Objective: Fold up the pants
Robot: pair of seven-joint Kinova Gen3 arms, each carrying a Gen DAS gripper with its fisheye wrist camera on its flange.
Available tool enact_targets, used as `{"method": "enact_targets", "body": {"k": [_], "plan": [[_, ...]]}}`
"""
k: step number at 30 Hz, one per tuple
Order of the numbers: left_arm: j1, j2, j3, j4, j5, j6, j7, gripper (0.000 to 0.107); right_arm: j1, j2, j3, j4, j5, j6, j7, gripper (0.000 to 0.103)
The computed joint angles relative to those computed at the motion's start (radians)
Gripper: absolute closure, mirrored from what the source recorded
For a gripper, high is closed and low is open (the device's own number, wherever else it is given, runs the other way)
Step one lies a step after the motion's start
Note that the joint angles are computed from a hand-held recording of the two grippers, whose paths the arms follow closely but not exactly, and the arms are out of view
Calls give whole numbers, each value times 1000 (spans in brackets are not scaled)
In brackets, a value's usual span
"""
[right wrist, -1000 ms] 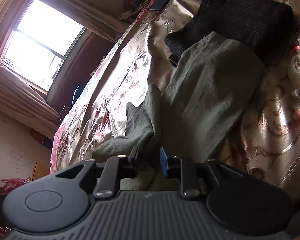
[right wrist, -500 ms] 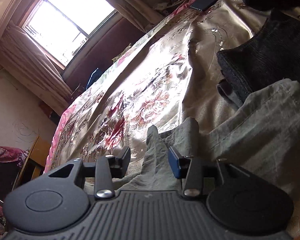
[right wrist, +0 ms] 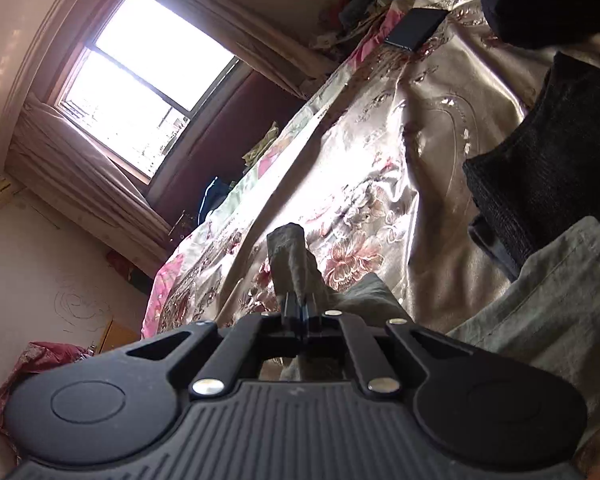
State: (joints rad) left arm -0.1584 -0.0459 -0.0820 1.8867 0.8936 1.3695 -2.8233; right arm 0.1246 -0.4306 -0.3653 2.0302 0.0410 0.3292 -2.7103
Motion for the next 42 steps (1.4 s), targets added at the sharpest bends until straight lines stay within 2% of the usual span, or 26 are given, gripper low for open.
{"method": "enact_targets", "body": {"k": [6,9,13,17,20,22,24,27,31,34,36,38,40,42], "plan": [[-9,1,-10,7,41,2,-38,53,278,-140,-251,-53,152,48,-244,100],[-21,4,-19,9,63,15,-51,53,400,-237,-336,-93,147,127,-294,100],[-41,9,-29,16,93,34,-73,53,464,-341,-337,-144,33,197,-183,100],[-59,6,-35,26,124,49,-101,52,541,-352,-395,-209,66,253,-125,99],[-63,5,-33,27,122,34,-93,51,676,-243,-532,-260,131,305,-24,96],[-64,2,-32,29,120,25,-88,50,750,-151,-608,-267,109,321,49,96],[-68,-5,-37,36,124,21,-92,48,753,-77,-612,-257,43,350,64,96],[-68,-6,-40,41,127,24,-108,47,638,-104,-501,-161,-10,342,-12,96],[-56,11,-23,28,99,26,-102,46,534,-126,-441,-100,49,430,-69,94],[-42,-2,-11,34,76,6,-105,46,485,-98,-396,-67,57,406,-112,92],[-31,-8,-6,36,65,-10,-101,46,479,-69,-414,-74,97,385,-128,82],[-24,-8,-7,35,51,-11,-92,46,493,-18,-462,-93,162,357,-137,63],[-17,0,-3,29,38,-16,-81,46,502,37,-514,-120,238,351,-158,63],[-14,7,-2,25,33,-18,-76,46,546,109,-607,-166,319,381,-162,57]]}}
